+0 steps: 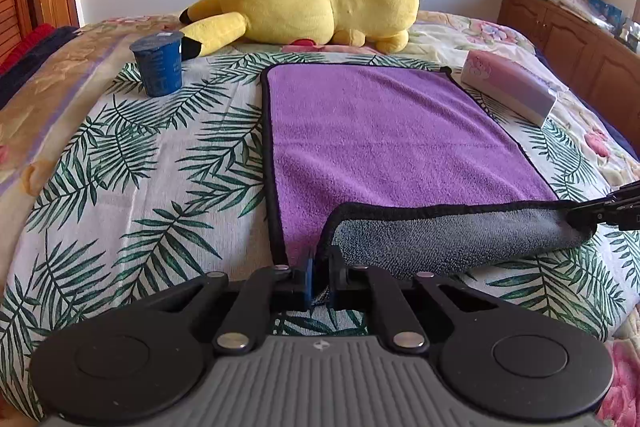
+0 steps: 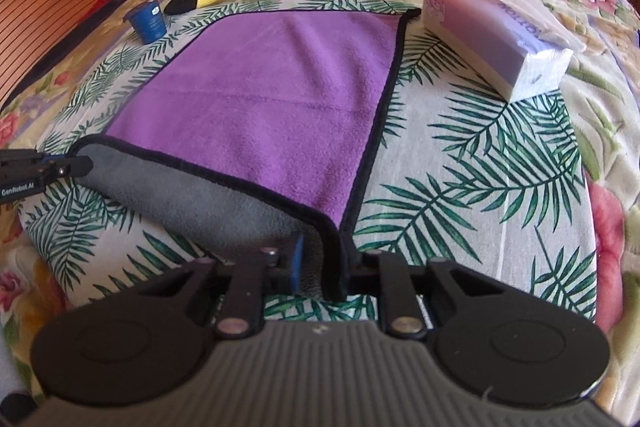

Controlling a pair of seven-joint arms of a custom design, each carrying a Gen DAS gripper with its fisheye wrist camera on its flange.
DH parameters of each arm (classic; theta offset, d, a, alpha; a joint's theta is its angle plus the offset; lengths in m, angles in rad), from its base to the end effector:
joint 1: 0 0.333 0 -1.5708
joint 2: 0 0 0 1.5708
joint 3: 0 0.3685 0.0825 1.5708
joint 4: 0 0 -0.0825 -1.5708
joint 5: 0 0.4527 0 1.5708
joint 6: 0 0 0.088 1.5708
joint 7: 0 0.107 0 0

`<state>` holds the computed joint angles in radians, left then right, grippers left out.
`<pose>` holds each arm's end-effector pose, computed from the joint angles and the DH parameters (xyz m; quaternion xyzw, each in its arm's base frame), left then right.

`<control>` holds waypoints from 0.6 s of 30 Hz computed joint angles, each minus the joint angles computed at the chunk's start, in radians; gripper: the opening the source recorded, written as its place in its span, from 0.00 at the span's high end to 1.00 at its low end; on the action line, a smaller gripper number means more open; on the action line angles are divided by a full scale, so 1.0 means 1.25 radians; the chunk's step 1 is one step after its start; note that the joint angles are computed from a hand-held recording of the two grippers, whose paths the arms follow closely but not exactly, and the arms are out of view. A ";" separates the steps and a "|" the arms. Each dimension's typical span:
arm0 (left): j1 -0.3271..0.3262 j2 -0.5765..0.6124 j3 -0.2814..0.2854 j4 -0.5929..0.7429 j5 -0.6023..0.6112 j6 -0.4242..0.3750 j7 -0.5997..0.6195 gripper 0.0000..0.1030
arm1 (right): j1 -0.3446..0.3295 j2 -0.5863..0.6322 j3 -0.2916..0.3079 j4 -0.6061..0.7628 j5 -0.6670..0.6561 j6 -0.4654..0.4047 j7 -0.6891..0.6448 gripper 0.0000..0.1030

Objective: Fold towel

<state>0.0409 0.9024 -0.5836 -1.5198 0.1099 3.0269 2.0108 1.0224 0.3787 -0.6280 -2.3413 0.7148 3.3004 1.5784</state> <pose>0.7789 -0.3295 0.2592 -0.3768 0.8408 -0.3667 0.1286 0.5706 0.1689 0.2700 -0.5775 0.7439 -0.2131 0.2602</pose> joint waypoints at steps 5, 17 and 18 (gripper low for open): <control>0.008 0.000 -0.011 -0.006 0.003 0.016 0.003 1.00 | 0.026 -0.003 -0.022 -0.005 0.005 0.005 -0.015 0.93; 0.031 -0.003 -0.040 -0.022 0.034 0.058 -0.012 1.00 | 0.000 -0.003 0.033 0.002 0.101 0.113 -0.101 0.96; 0.017 -0.012 -0.021 -0.022 0.040 0.063 -0.023 1.00 | -0.014 -0.003 0.048 0.003 0.102 0.128 -0.104 0.96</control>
